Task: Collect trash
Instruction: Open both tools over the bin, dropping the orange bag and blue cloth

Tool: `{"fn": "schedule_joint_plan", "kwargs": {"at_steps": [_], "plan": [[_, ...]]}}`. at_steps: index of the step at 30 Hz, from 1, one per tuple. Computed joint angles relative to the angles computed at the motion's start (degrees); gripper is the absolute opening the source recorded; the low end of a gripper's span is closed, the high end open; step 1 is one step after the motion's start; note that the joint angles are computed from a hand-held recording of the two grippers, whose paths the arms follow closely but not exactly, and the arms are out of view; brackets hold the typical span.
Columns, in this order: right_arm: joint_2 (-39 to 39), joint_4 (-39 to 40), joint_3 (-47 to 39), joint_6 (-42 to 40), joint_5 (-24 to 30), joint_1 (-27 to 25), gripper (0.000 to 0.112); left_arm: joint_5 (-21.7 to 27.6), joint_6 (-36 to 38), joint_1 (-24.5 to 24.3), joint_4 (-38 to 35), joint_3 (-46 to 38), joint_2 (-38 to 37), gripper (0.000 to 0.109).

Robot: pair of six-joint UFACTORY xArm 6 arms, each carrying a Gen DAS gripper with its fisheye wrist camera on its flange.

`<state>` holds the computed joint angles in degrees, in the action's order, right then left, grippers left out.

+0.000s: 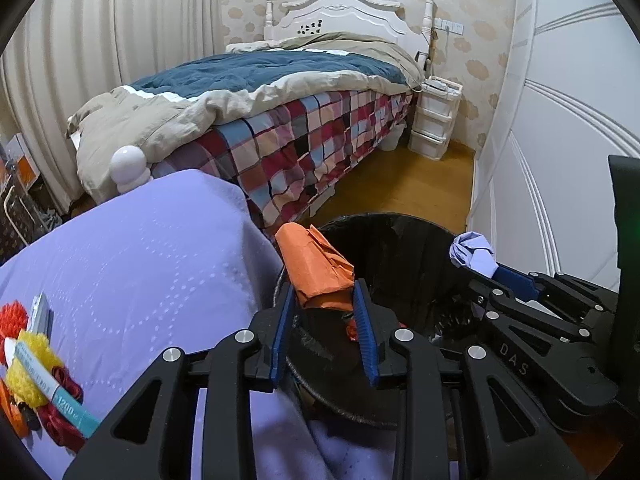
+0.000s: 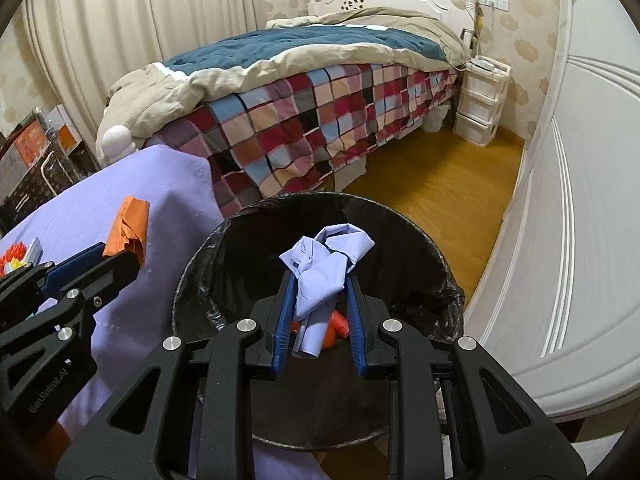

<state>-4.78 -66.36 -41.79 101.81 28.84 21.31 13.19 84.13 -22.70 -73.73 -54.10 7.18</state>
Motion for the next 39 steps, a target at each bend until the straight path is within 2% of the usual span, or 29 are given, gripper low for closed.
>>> {"fn": "schedule_joint_plan", "kwargs": {"at_steps": [6,9,11,15,17,22,31,34,39], "plan": [[0.5,-0.4,0.3,0.3,-1.1,-1.3,0.024,-0.9,-2.3,-0.9,2.2,-1.1,1.7,0.031],[0.6,-0.7,0.6,0.9,-1.6,-1.9,0.025,-1.0,-3.0,-1.1,2.9,-1.1,2.0,0.037],[0.6,-0.6,0.7,1.0,-1.7,-2.0,0.026,-1.5,-3.0,-1.2,2.8,-1.1,2.2,0.049],[0.4,-1.0,0.7,2.2,-0.5,-1.5,0.043,-1.4,-3.6,-0.8,2.4,-0.8,1.8,0.057],[0.1,-1.0,0.9,2.4,-0.1,-1.3,0.043,-1.8,-2.3,-0.5,0.7,-0.5,1.1,0.063],[-0.6,-1.1,1.0,3.2,1.0,-0.2,0.052,-2.7,1.0,0.7,-2.3,0.5,-0.8,0.071],[-0.9,0.3,-0.8,3.8,3.0,5.0,0.059,-2.6,1.5,6.5,-2.0,5.1,-6.1,0.071],[0.5,0.6,-2.7,3.7,3.1,7.3,0.060,-2.3,-0.1,9.4,-0.1,6.4,-7.3,0.071],[4.1,1.5,-7.0,2.4,2.2,10.8,0.060,-3.3,1.3,13.6,-0.6,8.1,-8.7,0.071]]}}
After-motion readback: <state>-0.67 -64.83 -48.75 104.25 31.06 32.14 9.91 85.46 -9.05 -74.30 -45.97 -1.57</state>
